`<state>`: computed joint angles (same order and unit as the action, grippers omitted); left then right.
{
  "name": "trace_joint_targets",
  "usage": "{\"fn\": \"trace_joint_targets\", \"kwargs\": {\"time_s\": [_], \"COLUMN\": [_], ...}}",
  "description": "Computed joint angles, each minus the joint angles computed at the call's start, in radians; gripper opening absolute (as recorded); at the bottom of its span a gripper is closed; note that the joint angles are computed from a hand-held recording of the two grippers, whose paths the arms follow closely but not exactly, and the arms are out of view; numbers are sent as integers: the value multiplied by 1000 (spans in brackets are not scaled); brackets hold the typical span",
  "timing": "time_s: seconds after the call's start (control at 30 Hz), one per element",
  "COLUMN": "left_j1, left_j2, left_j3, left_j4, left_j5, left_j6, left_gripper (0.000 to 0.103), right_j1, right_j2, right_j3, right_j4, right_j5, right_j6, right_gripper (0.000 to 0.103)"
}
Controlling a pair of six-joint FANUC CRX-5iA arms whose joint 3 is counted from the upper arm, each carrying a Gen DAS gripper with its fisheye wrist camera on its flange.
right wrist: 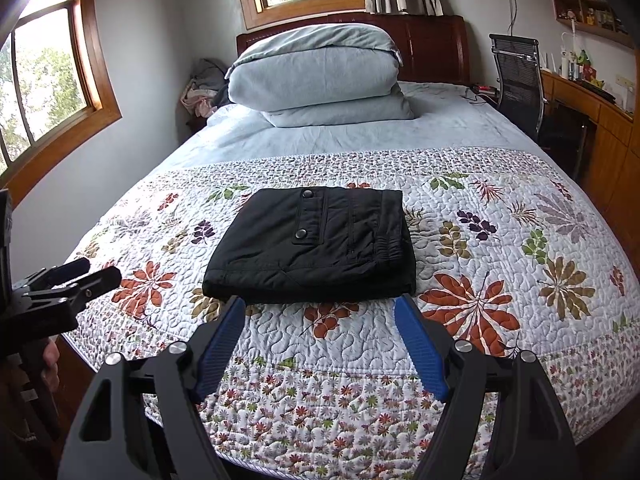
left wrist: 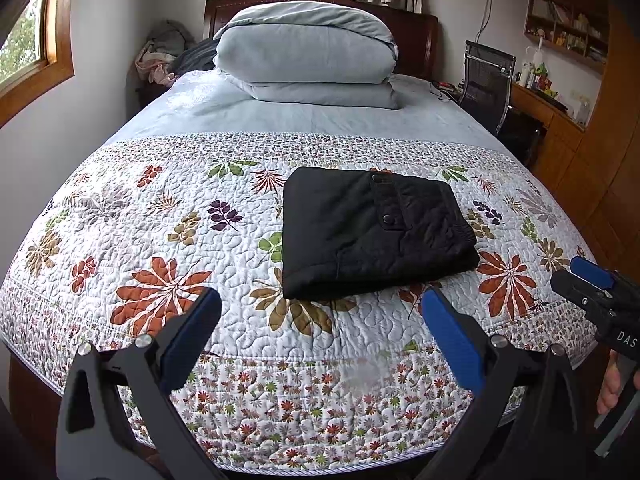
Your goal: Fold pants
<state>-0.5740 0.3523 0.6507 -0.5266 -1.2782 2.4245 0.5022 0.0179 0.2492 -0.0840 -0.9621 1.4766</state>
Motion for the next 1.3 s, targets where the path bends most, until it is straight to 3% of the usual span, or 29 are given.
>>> {"fn": "trace_joint_targets", "kwargs": {"time_s": [1.3], "left_j1": [1], "left_j2": [8], "left_j3": [8], "left_j4": [8], "left_j5": [-10], "left_j6": [-5], "left_gripper": [100], "right_j1": [-9], "right_j2": [13], "right_j3": [17], "right_j4": [1], "right_j5": [-16], "right_j6": [15], "right_gripper": [79]}}
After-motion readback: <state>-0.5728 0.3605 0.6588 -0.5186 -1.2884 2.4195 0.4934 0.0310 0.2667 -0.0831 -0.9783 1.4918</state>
